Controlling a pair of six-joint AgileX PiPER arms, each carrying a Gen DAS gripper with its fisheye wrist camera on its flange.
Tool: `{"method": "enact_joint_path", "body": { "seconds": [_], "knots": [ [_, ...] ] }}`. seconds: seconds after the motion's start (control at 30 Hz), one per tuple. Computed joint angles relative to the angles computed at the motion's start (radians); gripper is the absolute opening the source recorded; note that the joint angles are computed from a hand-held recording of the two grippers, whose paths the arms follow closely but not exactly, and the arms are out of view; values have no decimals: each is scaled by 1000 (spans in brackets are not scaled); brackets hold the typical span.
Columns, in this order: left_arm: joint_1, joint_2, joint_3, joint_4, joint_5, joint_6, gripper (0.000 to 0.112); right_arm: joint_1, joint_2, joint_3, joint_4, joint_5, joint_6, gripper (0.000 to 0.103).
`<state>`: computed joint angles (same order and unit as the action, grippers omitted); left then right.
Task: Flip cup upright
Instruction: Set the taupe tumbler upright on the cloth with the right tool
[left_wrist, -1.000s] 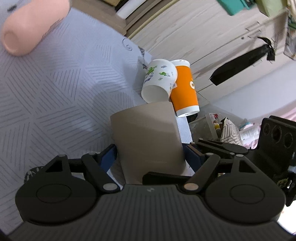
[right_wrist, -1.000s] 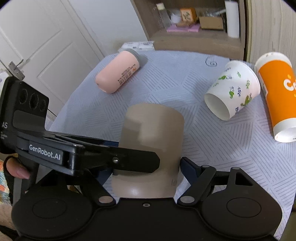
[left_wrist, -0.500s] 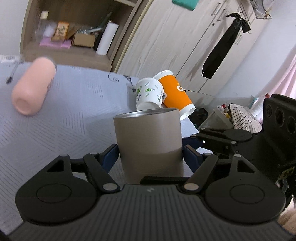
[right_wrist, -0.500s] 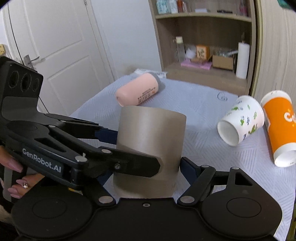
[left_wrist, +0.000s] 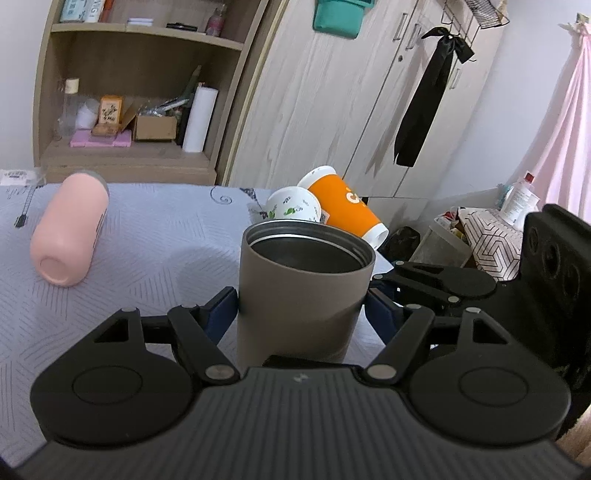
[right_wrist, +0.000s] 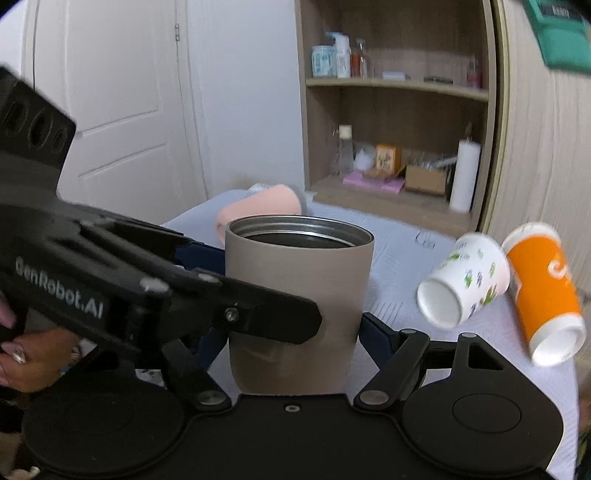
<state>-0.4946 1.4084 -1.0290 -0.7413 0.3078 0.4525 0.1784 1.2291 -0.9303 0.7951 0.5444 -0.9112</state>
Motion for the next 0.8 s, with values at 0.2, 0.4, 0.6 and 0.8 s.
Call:
{"method": "enact_joint_path", "body": {
  "seconds": [0.2,0.4,0.6,0.8],
  "knots": [
    [14,26,-15,-54,-14,97,74,90,13,30,-71,-171,-9,82],
    [28,60,-45,57,-17,23,74,126,57,34,-20,-257,-97,82],
    [34,67,-32,21,-35,62,75,145,78,52,59,-309,-187,82],
    [-20,65,-35,264,-73,-168,75,131,79,55,95,-303,-201,82]
  ]
}}
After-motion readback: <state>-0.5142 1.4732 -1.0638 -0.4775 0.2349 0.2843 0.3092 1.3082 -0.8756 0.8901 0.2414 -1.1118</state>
